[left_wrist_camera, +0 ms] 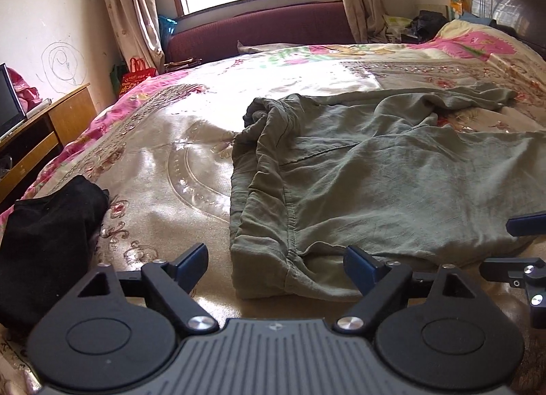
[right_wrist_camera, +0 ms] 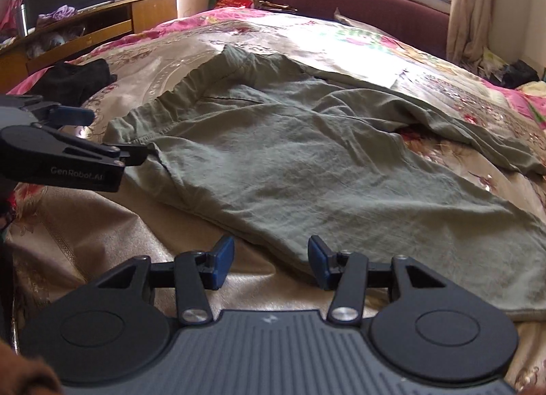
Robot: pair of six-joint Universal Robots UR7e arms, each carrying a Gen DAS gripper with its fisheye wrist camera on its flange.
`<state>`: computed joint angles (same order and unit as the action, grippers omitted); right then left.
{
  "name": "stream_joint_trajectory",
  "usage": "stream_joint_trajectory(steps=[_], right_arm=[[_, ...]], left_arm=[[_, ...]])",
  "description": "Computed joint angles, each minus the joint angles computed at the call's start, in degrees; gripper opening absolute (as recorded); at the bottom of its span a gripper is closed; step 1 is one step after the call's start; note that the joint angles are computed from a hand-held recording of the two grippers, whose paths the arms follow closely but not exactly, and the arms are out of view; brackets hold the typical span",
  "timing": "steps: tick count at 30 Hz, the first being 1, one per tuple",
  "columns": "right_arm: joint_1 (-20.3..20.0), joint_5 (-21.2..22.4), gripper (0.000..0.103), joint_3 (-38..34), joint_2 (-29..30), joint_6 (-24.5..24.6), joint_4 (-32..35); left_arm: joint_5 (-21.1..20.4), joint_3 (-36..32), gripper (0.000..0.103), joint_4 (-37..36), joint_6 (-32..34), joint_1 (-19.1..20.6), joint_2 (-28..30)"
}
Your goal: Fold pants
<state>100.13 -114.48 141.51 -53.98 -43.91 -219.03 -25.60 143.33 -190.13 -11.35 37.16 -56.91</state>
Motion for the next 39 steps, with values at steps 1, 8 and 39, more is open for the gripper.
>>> stream_joint_trajectory(steps=[1,8,39], right_arm=[[0.19,0.45,0.049,-0.52,0.78,-1.88,-0.26],[0.46,0.89,0.048,-4.16,4.97,-11.02,0.73],[-5.61,-3.31,0.029,9.14,-16.92,15.74,-1.37]], left_arm=[[-0.54,-0.34,0.074,0.30,0.88,0.53,0.05],[-5.29,-0.86,0.039,-0.05,2.65,3.95,-1.29],[5.45,6.37,0.041,27.27,-17.97,-11.17,-15.79]])
